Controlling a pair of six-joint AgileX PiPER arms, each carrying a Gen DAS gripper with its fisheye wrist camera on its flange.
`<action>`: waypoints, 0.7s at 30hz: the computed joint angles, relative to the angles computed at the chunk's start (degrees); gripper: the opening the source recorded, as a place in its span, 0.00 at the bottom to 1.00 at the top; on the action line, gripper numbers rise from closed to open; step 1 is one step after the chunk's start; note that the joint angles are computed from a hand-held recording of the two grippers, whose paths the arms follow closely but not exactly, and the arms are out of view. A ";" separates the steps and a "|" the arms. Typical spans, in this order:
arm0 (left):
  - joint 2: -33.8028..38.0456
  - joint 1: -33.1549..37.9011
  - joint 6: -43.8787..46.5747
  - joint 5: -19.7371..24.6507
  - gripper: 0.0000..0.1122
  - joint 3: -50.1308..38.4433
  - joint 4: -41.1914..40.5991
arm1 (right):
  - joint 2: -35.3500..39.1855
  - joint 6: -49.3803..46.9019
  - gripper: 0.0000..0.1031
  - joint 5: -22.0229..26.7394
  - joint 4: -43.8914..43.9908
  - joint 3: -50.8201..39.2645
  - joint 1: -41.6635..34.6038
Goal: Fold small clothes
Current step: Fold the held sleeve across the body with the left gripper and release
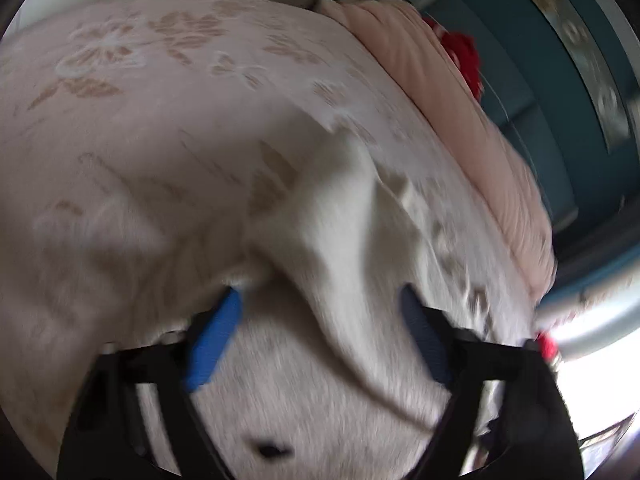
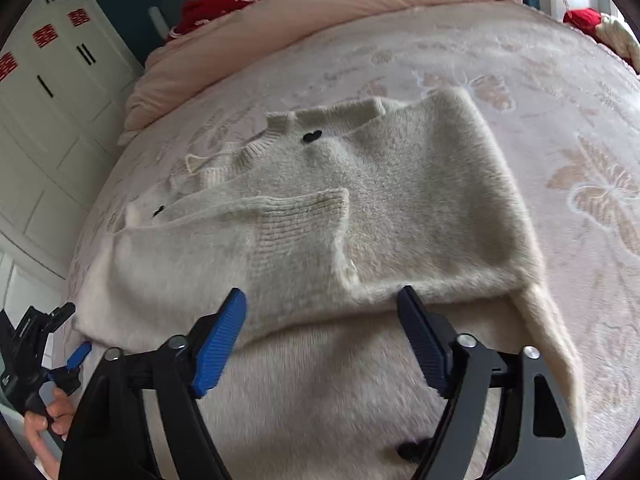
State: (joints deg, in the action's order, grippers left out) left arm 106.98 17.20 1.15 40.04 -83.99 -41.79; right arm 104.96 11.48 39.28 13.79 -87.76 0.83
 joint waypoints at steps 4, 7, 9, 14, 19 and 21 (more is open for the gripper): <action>2.66 3.52 -0.31 3.61 0.12 -2.62 -3.15 | 2.17 -0.02 0.08 2.30 -2.85 -6.08 2.20; -0.10 3.83 4.85 1.71 0.07 -0.28 -7.53 | -3.29 -2.46 0.07 -2.16 -2.96 -6.45 2.31; -1.82 2.64 6.62 -0.21 0.07 0.48 -7.00 | -6.47 -3.95 0.07 -4.75 -3.33 -5.99 1.58; 0.80 -2.64 3.10 -0.24 0.07 -1.16 1.41 | 0.47 -4.61 0.07 -1.31 -6.54 -4.85 -3.92; 0.73 -7.59 -4.28 -5.04 0.07 0.12 12.74 | 2.57 -10.53 0.07 -1.83 0.74 -3.49 -6.56; 1.22 -7.85 -4.23 -4.66 0.08 -0.56 13.74 | 1.42 -12.03 0.07 -3.75 1.31 -2.78 -6.31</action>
